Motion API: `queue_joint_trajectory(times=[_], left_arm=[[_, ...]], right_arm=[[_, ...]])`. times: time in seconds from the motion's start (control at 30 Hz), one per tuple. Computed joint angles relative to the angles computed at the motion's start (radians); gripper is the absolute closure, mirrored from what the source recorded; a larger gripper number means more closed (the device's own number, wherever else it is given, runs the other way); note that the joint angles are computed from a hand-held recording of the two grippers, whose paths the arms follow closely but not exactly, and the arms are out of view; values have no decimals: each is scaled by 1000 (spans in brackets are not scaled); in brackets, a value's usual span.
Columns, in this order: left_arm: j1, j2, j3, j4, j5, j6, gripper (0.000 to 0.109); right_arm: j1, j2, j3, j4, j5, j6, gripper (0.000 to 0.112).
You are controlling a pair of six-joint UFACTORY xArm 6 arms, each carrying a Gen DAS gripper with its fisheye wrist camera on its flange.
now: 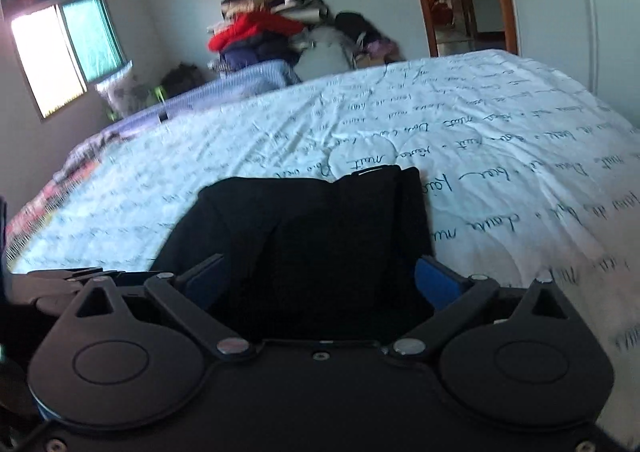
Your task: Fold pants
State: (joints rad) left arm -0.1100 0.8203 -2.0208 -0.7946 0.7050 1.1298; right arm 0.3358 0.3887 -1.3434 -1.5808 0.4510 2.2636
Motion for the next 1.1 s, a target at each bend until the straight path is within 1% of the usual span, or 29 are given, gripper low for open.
queue_joint_trajectory(times=[0.07,0.1,0.13,0.2,0.27,0.33,0.4,0.47,0.57,0.67,0.7,0.8,0.87,1.0,1.03,1.1], left_arm=[[4,-76,104,-44,-52,40,10],[7,-106,143,-63,-65,59,10],[11,-134,178,-67,-70,67,11],[21,-189,246,-80,-80,81,10],[42,-245,313,-139,-60,133,9],[54,-304,393,-208,-84,194,9],[63,-365,478,-276,-119,270,7],[70,-421,554,-318,-158,329,7],[87,-480,631,-356,-184,384,6],[108,-525,685,-392,-176,419,6],[117,-541,702,-399,-170,430,6],[138,-575,733,-416,-143,458,6],[152,-592,749,-445,-124,482,6],[135,-615,778,-505,-185,566,6],[133,-618,781,-500,-193,570,6],[146,-621,780,-487,-166,544,6]], right_arm=[[23,-32,40,-35,4,49,10],[31,-39,48,-45,4,55,10],[45,-48,60,-56,12,59,11],[70,-67,89,-88,31,94,10],[88,-80,110,-98,39,117,11],[113,-102,140,-125,60,164,10],[144,-120,164,-117,85,168,10],[181,-136,184,-85,128,138,10],[244,-151,200,35,217,46,10],[311,-145,184,172,333,-88,10],[334,-142,177,202,373,-130,11],[387,-136,156,254,466,-199,10],[400,-129,138,280,491,-242,10],[395,-124,124,287,481,-259,10],[395,-124,121,285,476,-263,10],[394,-122,115,289,471,-276,10]])
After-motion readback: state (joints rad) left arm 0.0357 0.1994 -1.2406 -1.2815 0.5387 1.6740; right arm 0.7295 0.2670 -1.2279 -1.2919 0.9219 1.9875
